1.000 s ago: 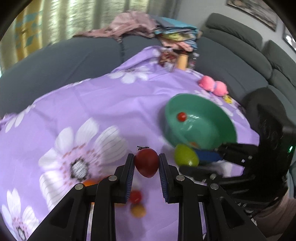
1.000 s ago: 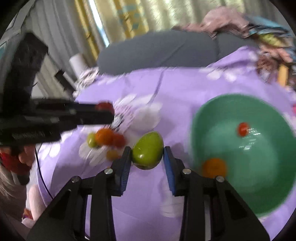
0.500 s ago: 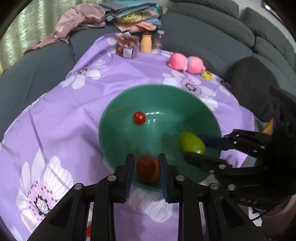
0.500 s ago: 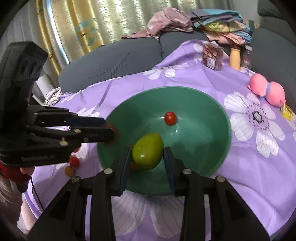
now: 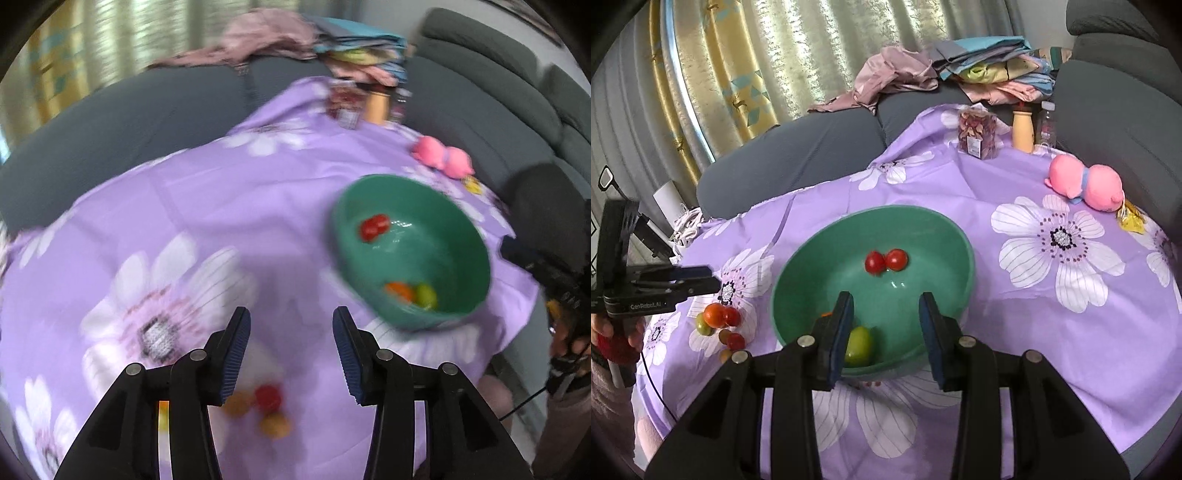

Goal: Organize fruits
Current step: 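Carry the tomato and green plum into the bowl and open both tools, then withdraw both open tools from the bowl back to the loose fruit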

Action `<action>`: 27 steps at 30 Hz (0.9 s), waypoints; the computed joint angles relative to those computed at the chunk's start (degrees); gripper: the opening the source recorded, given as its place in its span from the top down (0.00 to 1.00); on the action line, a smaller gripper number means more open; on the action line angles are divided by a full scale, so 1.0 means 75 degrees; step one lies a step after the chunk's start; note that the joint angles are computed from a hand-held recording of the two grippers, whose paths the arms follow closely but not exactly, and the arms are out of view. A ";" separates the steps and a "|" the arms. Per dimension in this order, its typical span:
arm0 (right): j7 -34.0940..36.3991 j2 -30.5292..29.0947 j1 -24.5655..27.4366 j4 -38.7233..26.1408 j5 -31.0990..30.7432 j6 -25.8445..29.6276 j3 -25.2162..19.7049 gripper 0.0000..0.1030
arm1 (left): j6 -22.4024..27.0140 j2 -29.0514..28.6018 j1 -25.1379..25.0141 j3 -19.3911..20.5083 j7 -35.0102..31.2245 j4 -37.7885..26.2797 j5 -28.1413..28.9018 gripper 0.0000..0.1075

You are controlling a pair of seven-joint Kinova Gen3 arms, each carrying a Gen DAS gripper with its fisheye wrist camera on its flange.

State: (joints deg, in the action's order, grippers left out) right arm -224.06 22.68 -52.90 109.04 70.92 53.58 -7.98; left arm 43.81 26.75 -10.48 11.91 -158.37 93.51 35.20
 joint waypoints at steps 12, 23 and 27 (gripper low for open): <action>0.1107 0.0200 -0.0184 -0.0713 0.0071 -0.0291 -0.0035 0.58 | -0.0041 -0.0059 -0.0996 -0.0571 0.0468 0.0593 -0.0174 0.57; 0.3276 0.0930 -0.0121 -0.1882 -0.0767 -0.1918 0.0234 0.58 | 0.0332 -0.0071 -0.1538 -0.0581 -0.0122 0.0826 0.0173 0.57; 0.4129 0.1259 -0.0024 -0.2323 -0.1410 -0.2339 0.0275 0.58 | 0.0472 -0.0009 -0.1597 -0.0612 -0.0312 0.0873 0.0225 0.57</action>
